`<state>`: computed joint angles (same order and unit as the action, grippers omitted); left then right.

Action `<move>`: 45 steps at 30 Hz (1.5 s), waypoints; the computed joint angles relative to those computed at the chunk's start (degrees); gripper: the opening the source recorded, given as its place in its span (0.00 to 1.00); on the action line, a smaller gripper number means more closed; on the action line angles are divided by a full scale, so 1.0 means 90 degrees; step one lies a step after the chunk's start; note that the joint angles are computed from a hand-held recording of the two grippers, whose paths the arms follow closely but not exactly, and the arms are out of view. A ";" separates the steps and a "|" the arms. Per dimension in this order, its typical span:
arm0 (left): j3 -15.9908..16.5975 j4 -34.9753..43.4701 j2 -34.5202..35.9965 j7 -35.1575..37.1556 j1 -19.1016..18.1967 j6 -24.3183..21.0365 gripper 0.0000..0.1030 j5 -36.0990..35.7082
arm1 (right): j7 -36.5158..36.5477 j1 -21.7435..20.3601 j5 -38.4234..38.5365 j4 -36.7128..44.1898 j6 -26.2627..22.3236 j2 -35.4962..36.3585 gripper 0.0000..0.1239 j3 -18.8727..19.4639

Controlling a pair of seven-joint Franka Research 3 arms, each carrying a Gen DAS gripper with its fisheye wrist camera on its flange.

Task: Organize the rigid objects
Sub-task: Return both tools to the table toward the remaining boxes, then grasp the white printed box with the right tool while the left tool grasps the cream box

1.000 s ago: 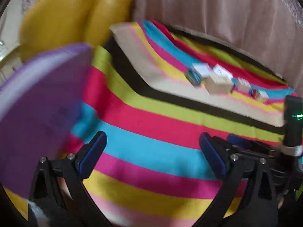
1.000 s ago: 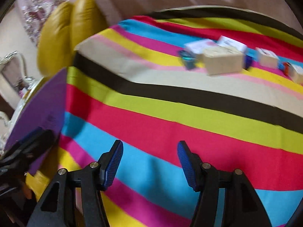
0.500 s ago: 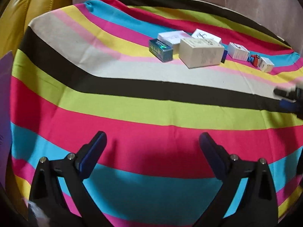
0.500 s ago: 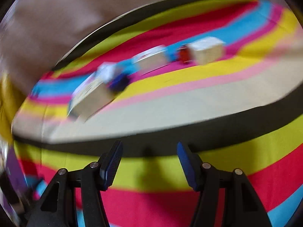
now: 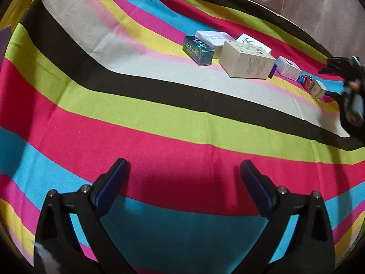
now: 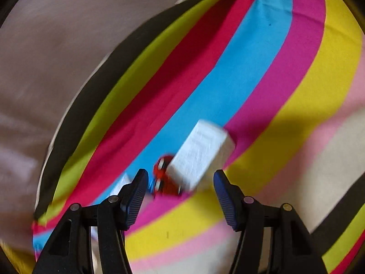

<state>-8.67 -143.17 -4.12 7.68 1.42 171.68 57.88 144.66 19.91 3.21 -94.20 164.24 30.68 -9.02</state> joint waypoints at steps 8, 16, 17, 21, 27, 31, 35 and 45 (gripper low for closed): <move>0.0007 0.0072 0.0059 0.0060 -0.0043 -0.0045 0.96 0.0036 | 0.0975 0.0097 -0.0952 0.2480 -0.2690 0.1377 0.49 -0.0410; -0.0005 0.0154 0.0106 0.0645 -0.0197 -0.0386 0.96 -0.0470 | -0.0119 -0.0023 -0.1553 0.1123 -0.1885 0.0611 0.35 0.0052; 0.0000 0.0198 0.0143 0.1008 -0.0257 -0.0469 0.96 -0.0772 | -0.0341 -0.0062 -0.1536 0.0847 -0.1686 0.0454 0.34 0.0115; 0.0028 0.0683 0.0474 0.1637 -0.0348 -0.0578 0.96 -0.0791 | -0.1554 -0.0117 -0.1577 -0.0816 -0.0614 -0.0545 0.34 0.0356; 0.0179 0.2764 0.1812 0.3652 -0.0570 -0.0736 0.96 -0.0362 | -0.2845 -0.0054 -0.1210 -0.2784 0.0445 -0.1683 0.34 0.0696; -0.0282 0.4214 0.2853 0.6821 -0.0291 -0.1179 0.96 -0.1674 | -0.3548 -0.0317 -0.0208 -0.3402 0.0868 -0.2065 0.34 0.1139; -0.1038 0.5852 0.3906 0.9144 0.0227 -0.2420 0.96 -0.3545 | -0.3424 -0.0010 -0.0221 -0.3589 0.1104 -0.2173 0.34 0.0854; -0.1201 0.5400 0.3594 1.0671 0.0206 -0.2716 0.54 -0.5217 | -0.4140 -0.0001 0.0387 -0.3824 0.1406 -0.2247 0.34 0.0897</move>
